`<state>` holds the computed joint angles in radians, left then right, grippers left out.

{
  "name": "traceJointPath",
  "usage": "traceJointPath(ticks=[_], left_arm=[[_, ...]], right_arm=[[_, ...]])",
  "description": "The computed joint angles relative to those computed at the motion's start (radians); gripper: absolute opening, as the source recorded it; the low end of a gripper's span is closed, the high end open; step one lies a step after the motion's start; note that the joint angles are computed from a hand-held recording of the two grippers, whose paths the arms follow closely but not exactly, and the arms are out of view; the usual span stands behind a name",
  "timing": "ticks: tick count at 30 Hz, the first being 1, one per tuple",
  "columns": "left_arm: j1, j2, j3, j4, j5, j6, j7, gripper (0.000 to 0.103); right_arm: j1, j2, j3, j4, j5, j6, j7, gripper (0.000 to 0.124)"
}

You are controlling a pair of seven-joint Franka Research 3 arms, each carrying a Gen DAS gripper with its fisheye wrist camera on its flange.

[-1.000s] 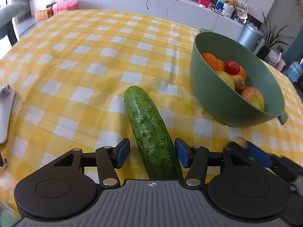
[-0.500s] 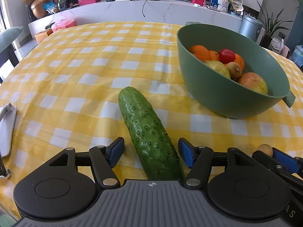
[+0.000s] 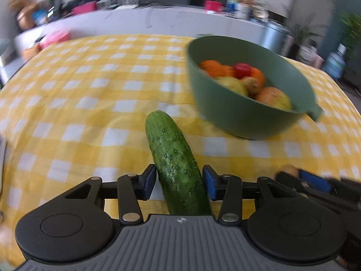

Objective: Organize fruits
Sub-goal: 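Carry the cucumber and kiwi toward the green colander with both tools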

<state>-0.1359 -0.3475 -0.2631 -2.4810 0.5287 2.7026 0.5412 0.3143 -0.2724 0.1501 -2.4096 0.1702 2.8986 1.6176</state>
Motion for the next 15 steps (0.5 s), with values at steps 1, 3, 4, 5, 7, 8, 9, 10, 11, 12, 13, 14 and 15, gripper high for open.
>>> traceJointPath(ticks=[1, 3, 4, 5, 7, 8, 9, 10, 11, 12, 13, 14, 15], left_arm=[[-0.008, 0.004, 0.002, 0.002, 0.002, 0.004, 0.023, 0.05], [-0.033, 0.012, 0.021, 0.002, -0.039, 0.008, 0.065, 0.05], [-0.042, 0.016, 0.03, 0.002, -0.067, 0.007, 0.08, 0.05], [-0.037, 0.013, 0.026, -0.003, -0.069, 0.015, 0.069, 0.05], [-0.03, 0.01, 0.02, -0.004, -0.077, 0.016, 0.056, 0.05], [-0.024, 0.008, 0.012, -0.005, -0.073, 0.013, 0.039, 0.05], [-0.018, 0.006, 0.004, -0.006, -0.069, 0.011, 0.018, 0.051], [-0.02, 0.004, 0.006, -0.009, -0.074, 0.01, 0.015, 0.051], [-0.021, 0.002, 0.004, -0.01, -0.075, 0.01, 0.009, 0.051], [-0.019, 0.0, -0.001, -0.012, -0.069, 0.009, -0.001, 0.049], [-0.018, -0.003, -0.001, -0.015, -0.065, 0.011, -0.004, 0.047], [-0.016, -0.003, -0.004, -0.016, -0.058, 0.013, -0.009, 0.047], [-0.016, -0.004, -0.001, -0.018, -0.06, 0.017, -0.015, 0.047]], right_arm=[[0.0, -0.001, 0.0, -0.001, 0.001, 0.001, 0.001, 0.024], [-0.001, 0.001, -0.001, 0.0, 0.003, 0.0, 0.005, 0.024], [-0.001, 0.002, -0.002, 0.002, 0.005, -0.001, 0.006, 0.024], [0.0, 0.003, -0.003, 0.003, 0.007, -0.003, 0.007, 0.024], [0.001, 0.004, -0.005, 0.004, 0.011, -0.003, 0.008, 0.024], [0.001, 0.005, -0.005, 0.004, 0.012, -0.003, 0.009, 0.024], [0.003, 0.005, -0.007, 0.005, 0.014, -0.002, 0.006, 0.024], [0.003, 0.006, -0.006, 0.005, 0.015, -0.002, 0.006, 0.024], [0.003, 0.006, -0.006, 0.005, 0.014, -0.002, 0.005, 0.024], [0.004, 0.007, -0.007, 0.005, 0.015, -0.003, 0.003, 0.024], [0.004, 0.006, -0.008, 0.004, 0.017, -0.001, 0.002, 0.024], [0.005, 0.007, -0.009, 0.004, 0.019, 0.001, 0.0, 0.024], [0.006, 0.007, -0.01, 0.004, 0.021, 0.001, -0.002, 0.024]])
